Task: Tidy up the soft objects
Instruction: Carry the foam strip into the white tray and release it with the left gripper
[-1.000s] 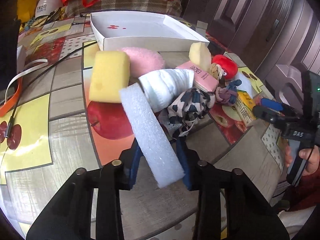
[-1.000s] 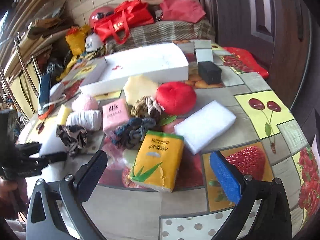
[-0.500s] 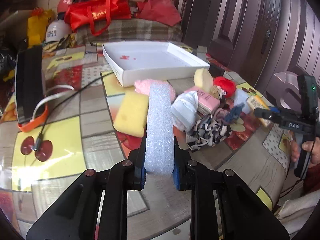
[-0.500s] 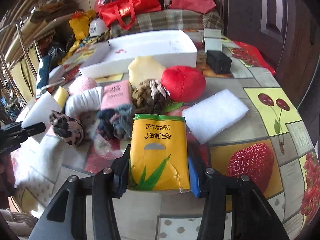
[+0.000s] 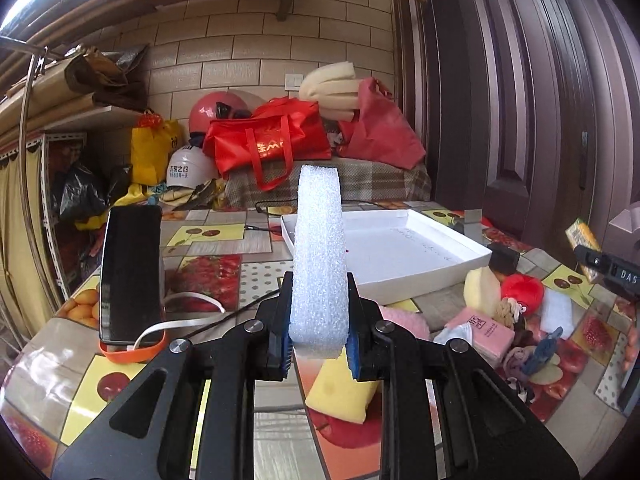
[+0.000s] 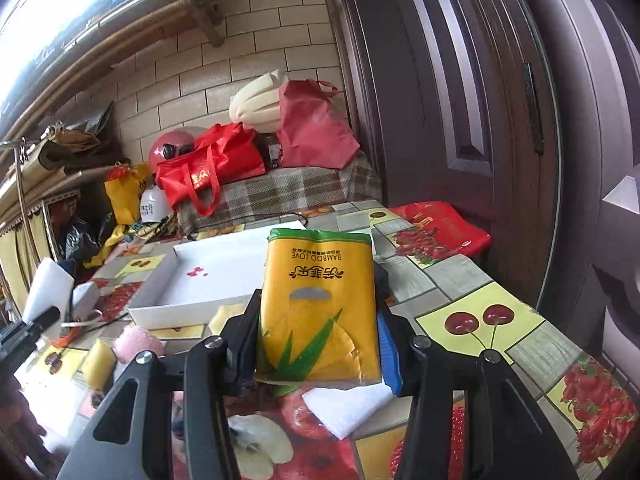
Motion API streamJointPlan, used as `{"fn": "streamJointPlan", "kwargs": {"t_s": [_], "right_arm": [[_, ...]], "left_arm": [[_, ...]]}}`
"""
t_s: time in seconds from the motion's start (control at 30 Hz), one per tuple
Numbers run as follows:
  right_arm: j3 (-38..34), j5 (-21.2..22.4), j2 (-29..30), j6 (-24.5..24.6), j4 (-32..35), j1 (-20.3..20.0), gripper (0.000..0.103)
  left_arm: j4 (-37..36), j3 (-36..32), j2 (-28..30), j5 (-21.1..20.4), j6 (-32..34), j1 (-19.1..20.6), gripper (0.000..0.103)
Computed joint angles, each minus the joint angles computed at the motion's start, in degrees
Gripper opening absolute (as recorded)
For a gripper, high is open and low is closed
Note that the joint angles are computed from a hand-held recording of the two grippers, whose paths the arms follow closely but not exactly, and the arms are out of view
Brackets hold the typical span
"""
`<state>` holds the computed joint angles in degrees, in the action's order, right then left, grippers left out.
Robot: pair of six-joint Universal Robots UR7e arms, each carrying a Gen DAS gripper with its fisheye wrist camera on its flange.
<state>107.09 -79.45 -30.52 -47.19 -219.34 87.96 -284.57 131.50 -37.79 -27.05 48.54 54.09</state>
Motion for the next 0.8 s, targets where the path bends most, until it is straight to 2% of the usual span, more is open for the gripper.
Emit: {"fn": "streamJointPlan", "kwargs": {"t_s": [0.03,0.13,0.4,0.57,0.8], "right_arm": [[-0.9,-2.1,0.3,0.1,1.8,0.5,0.049],[-2.5,-1.0,1.2,1.7,1.9,0.7,0.049],[-8.9,-2.2,6.3,-3.4,0.3,2.9,0.049],[-13.4,-3.2,9.1,-4.0,0.2,3.9,0.049],[-18.7,-3.4,13.2,-1.5,-0.9,5.6,0.049]], "left_arm": [[0.2,-0.6,0.3,-0.2,0.4,0.2,0.020],[2.0,-2.1,-0.1,-1.7,0.4,1.7,0.020],[-2.9,-4.8,-5.4,-4.5,7.9,7.8,0.020],[2.4,-6.8,-8.2,-7.0,6.1,12.3,0.020],[15.9,-11.2,-7.2,-12.2,-0.1,15.2,0.020]]}}
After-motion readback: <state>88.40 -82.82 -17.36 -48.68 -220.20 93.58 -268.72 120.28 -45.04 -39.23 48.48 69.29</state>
